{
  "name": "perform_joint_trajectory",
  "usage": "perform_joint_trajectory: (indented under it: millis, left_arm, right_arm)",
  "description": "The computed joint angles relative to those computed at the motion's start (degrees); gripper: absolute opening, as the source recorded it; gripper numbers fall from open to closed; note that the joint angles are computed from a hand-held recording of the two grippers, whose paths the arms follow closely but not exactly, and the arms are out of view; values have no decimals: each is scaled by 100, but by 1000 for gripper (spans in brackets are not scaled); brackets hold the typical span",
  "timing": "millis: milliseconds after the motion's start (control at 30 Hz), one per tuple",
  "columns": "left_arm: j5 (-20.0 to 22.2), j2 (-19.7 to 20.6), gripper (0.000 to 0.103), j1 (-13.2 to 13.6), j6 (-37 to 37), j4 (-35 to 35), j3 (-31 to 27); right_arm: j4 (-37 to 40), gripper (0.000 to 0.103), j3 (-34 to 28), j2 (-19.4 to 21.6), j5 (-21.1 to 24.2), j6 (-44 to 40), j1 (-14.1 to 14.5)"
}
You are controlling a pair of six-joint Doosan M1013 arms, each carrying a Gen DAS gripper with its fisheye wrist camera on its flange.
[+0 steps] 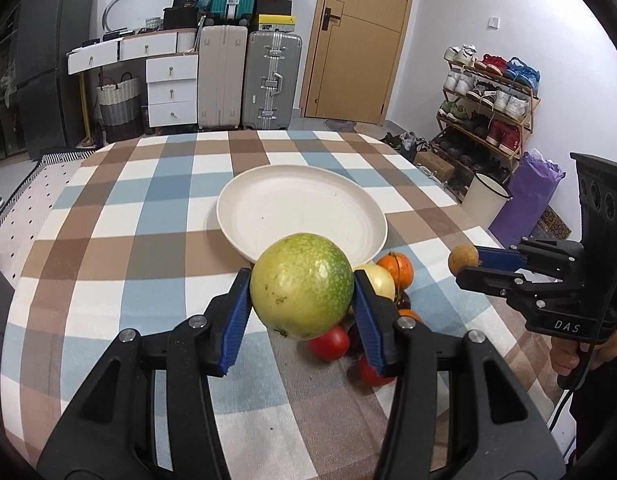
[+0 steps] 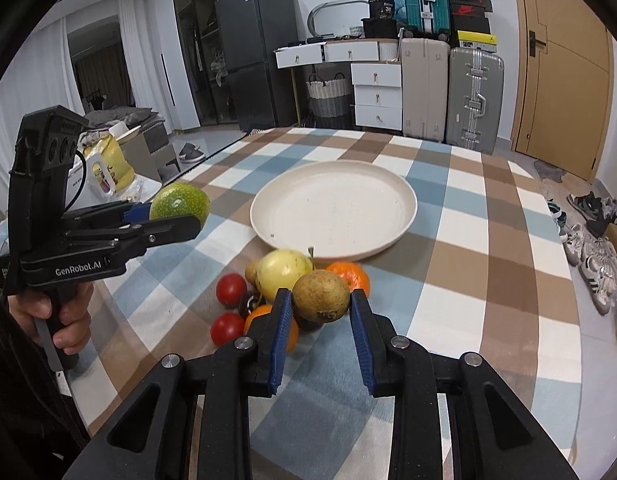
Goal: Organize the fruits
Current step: 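Carry both fruits onto the cream plate and open both tools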
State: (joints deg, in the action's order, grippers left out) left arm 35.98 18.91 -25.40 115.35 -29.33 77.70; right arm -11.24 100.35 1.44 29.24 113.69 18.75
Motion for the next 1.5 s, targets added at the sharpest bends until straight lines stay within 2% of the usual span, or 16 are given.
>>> perform_joint_trajectory:
  millis: [400, 767, 1033, 1400, 1500]
  left_arm:
    - [11, 241, 46, -42, -323, 216, -555]
    - [366, 907, 46, -81, -906, 712, -1315]
    - [459, 1230, 46, -143, -1059, 1055, -1577]
    - [608, 1385, 46, -171, -1205, 1283, -1687]
    - [536, 1370, 47, -179, -1322, 1414, -1672]
  right_arm:
    - [420, 30, -438, 129, -217, -548, -197]
    - [1354, 30, -845, 762, -42, -1422, -446]
    - [1259, 30, -961, 1032, 27, -1348, -497]
    - [886, 30, -1035, 1151, 233, -1024, -487]
    - [697, 34, -1012, 1131, 220, -859, -476]
